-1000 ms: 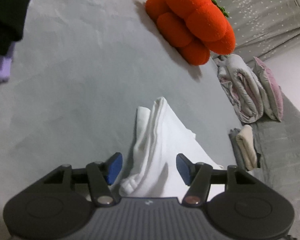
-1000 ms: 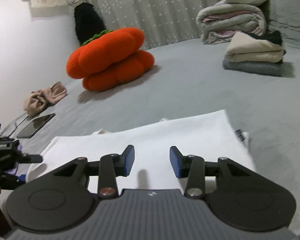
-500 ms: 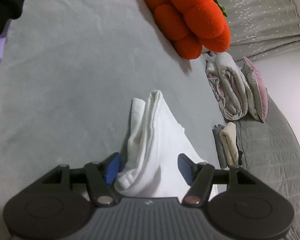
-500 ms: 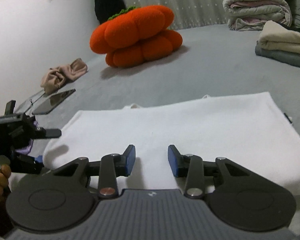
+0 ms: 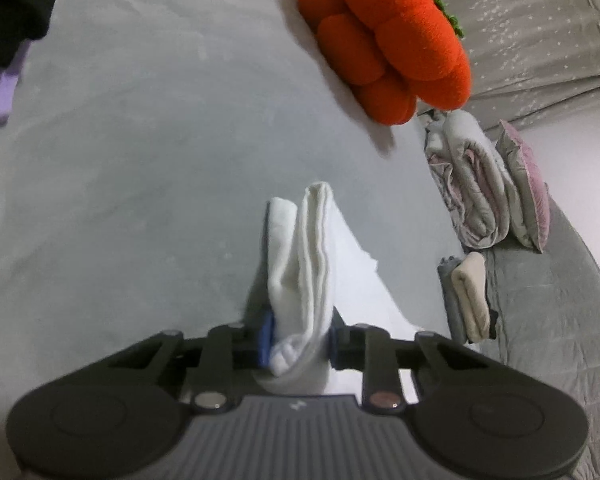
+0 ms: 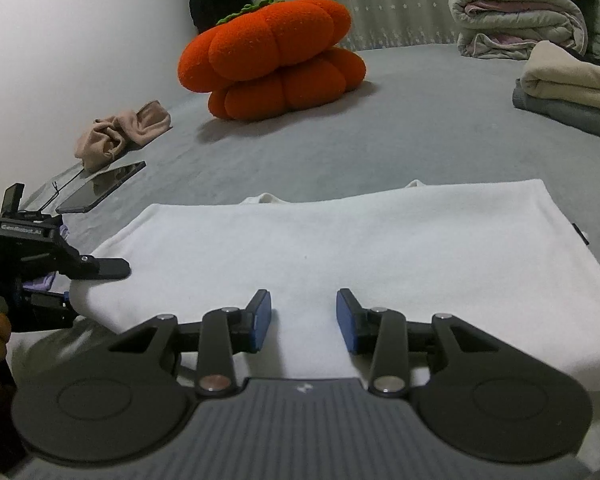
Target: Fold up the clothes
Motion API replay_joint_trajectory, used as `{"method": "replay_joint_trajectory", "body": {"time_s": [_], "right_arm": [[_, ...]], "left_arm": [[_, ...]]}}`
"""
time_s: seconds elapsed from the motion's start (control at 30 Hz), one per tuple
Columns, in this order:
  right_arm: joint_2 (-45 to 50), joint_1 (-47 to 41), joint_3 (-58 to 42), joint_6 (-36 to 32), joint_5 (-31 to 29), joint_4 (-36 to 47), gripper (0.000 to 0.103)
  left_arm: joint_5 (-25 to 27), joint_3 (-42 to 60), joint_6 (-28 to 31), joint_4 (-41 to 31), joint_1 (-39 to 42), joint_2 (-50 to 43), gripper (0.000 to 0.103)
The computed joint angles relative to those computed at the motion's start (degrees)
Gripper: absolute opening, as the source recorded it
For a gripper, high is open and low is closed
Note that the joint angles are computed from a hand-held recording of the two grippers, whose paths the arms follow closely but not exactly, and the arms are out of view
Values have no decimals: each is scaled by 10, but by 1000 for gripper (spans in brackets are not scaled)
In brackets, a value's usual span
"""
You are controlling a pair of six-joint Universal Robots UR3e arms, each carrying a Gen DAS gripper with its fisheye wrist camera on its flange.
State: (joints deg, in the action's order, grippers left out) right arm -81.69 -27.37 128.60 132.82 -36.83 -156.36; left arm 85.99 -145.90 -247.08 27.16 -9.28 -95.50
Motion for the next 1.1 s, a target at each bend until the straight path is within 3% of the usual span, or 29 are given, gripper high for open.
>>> {"method": "replay_joint_trajectory", "body": {"time_s": [0.23, 0.37, 0.67, 1.03, 1.1], "right_arm": [[2, 0, -6, 3, 2, 10, 40], [-1, -12, -25, 1, 21, 67, 40], [19, -69, -138, -41, 95, 367, 41], [65, -133, -250, -72, 140, 597, 42], [75, -147, -275, -102, 150, 663, 43]], "left_arm": [[57, 73, -1, -74, -54, 33, 24], [79, 135, 19, -106, -87, 30, 24], [71, 292, 63, -147, -136, -44, 24], [35, 499, 88, -201, -178, -200, 24], [21, 522, 84, -197, -180, -228, 25]]}}
